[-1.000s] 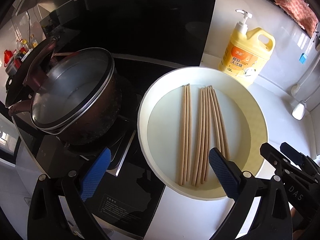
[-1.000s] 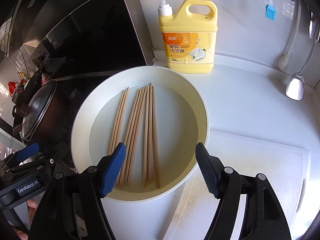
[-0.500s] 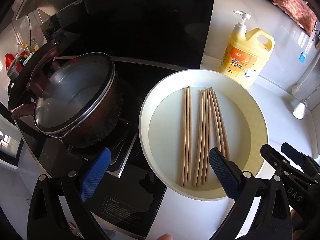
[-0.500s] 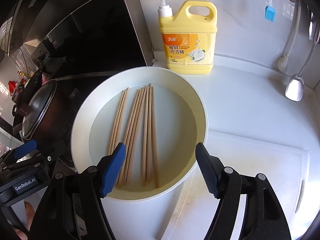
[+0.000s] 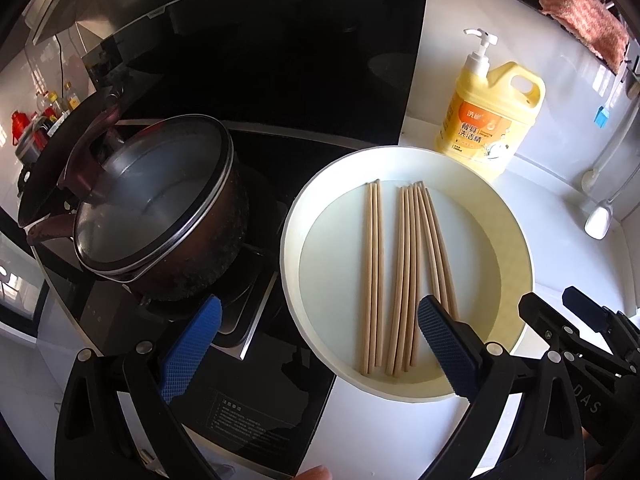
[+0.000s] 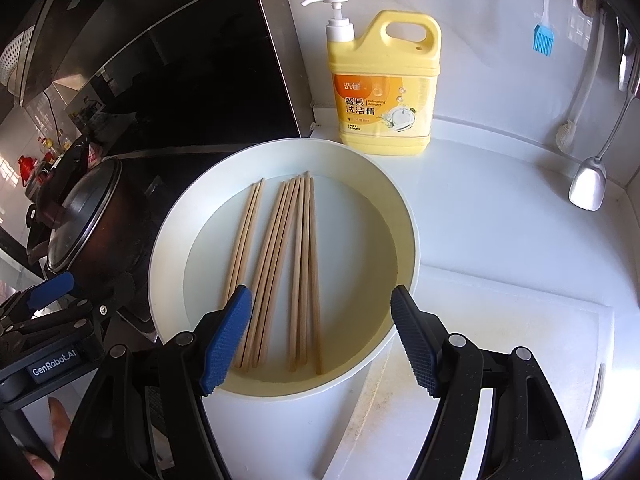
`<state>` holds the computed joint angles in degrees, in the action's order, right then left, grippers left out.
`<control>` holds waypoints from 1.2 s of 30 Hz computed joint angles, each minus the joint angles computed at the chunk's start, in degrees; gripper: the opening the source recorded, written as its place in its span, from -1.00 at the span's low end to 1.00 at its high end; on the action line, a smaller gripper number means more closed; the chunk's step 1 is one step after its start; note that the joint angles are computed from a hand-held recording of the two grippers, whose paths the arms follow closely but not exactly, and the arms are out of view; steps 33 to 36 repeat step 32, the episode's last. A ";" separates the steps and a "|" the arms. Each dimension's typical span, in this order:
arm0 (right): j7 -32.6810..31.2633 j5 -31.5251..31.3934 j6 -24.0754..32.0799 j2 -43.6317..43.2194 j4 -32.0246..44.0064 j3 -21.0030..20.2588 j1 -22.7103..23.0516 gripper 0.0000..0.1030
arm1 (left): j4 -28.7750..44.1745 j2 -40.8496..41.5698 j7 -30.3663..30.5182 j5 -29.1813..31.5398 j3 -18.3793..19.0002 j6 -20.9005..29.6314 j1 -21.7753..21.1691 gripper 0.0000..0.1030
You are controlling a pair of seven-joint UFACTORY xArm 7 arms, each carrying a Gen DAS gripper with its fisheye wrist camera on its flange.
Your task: Organize utensils
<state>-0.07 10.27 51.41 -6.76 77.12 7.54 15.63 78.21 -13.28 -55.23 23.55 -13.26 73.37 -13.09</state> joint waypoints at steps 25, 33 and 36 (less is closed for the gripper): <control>1.22 -1.14 -0.46 -1.14 -0.61 0.29 0.32 0.34 | -0.15 -0.34 0.21 -0.12 -0.28 -0.87 0.09 0.88; 1.97 -1.58 -0.51 -1.16 -0.57 0.36 0.35 0.34 | -0.39 -0.47 0.55 -1.13 0.39 -0.76 0.28 0.88; 1.97 -1.58 -0.51 -1.16 -0.57 0.36 0.35 0.34 | -0.39 -0.47 0.55 -1.13 0.39 -0.76 0.28 0.88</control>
